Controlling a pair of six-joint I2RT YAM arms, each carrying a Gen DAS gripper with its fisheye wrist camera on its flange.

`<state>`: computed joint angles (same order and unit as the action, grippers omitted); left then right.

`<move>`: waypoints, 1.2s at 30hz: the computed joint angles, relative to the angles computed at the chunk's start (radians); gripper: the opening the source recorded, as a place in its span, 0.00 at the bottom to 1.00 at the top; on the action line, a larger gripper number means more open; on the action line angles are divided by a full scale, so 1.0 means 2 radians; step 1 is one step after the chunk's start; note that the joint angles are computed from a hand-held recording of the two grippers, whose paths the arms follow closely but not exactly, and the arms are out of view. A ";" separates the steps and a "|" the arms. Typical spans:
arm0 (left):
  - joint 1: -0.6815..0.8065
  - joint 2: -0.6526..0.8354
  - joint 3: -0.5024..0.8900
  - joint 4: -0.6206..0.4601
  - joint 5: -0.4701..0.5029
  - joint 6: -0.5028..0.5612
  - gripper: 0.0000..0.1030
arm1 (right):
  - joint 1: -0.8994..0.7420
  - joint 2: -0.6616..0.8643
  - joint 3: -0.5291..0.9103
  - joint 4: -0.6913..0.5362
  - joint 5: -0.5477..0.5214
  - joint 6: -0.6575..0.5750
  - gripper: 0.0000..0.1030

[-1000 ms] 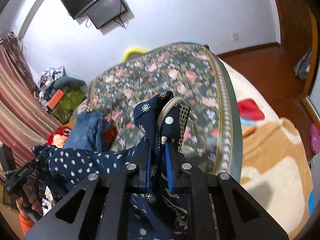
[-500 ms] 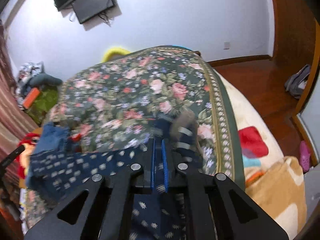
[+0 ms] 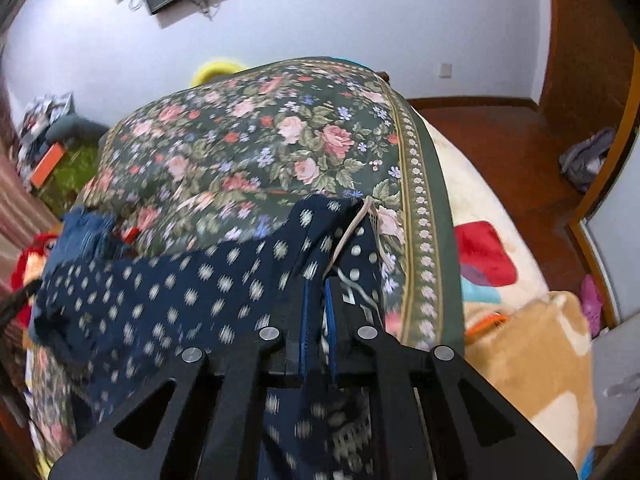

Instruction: Fold large clothes

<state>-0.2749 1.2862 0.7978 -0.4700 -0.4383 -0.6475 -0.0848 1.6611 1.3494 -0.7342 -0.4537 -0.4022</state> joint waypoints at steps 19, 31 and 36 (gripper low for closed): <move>-0.375 -0.113 0.067 -0.314 -0.145 -0.342 0.79 | -0.158 -0.254 -0.078 -0.214 -0.086 -0.247 0.87; -0.534 -0.089 -0.057 -0.268 -0.080 -0.576 0.81 | -0.254 -0.270 -0.186 -0.316 -0.048 -0.383 0.87; -0.578 -0.070 -0.110 -0.211 -0.052 -0.654 0.81 | -0.266 -0.284 -0.257 -0.302 0.008 -0.402 0.87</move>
